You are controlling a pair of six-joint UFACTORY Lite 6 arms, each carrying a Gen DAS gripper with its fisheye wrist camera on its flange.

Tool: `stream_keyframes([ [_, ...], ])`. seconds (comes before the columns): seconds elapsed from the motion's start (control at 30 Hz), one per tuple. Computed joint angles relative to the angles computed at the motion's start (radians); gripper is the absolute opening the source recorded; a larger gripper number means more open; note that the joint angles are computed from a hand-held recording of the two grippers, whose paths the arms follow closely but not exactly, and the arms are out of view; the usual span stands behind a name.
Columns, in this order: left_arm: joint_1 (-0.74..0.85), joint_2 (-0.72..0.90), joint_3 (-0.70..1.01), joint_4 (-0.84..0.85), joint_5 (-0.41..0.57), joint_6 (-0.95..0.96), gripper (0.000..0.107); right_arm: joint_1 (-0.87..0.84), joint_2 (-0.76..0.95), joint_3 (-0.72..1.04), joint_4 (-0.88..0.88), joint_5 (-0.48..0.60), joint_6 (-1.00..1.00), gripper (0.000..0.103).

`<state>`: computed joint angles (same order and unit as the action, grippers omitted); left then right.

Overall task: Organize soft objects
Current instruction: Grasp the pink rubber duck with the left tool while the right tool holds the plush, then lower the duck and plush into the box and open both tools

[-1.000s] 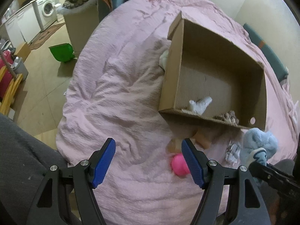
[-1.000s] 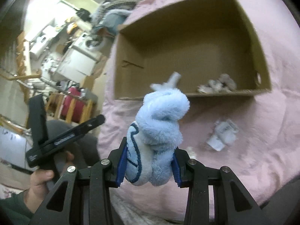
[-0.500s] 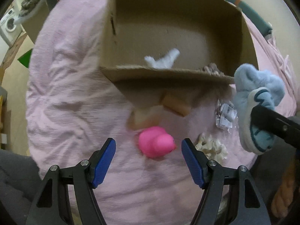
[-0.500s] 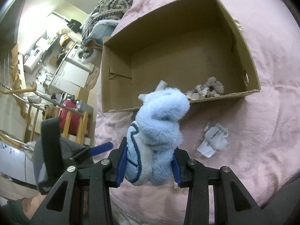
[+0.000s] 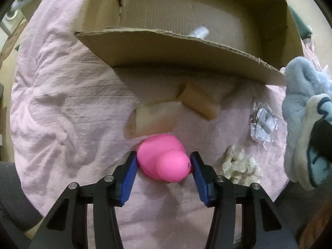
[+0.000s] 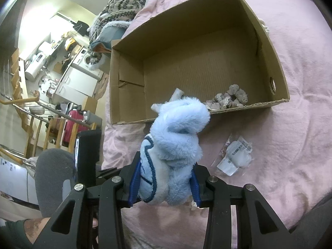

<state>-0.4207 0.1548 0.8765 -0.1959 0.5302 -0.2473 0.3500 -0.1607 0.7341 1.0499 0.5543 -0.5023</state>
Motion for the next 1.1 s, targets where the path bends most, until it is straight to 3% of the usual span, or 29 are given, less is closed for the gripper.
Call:
stream_keyframes([
  [0.23,0.004,-0.120,-0.068,0.026,0.046,-0.018,0.047,0.017,0.007,0.010,-0.016,-0.011,0.022,0.043],
  [0.37,-0.054,-0.215,-0.092,0.196,0.061,-0.160,0.047,0.024,0.006,0.009,-0.024,-0.007,0.030,0.043],
  [0.7,-0.148,-0.441,-0.118,0.401,0.122,-0.345,0.047,0.042,-0.047,-0.001,-0.016,-0.019,0.000,0.043],
  [0.77,-0.177,-0.423,-0.080,0.474,0.118,-0.420,0.047,0.046,-0.079,-0.011,-0.030,-0.035,0.008,0.043],
  [1.1,-0.052,-0.288,0.140,0.520,0.046,-0.322,0.047,-0.034,-0.050,0.119,-0.145,-0.052,0.027,0.043],
])
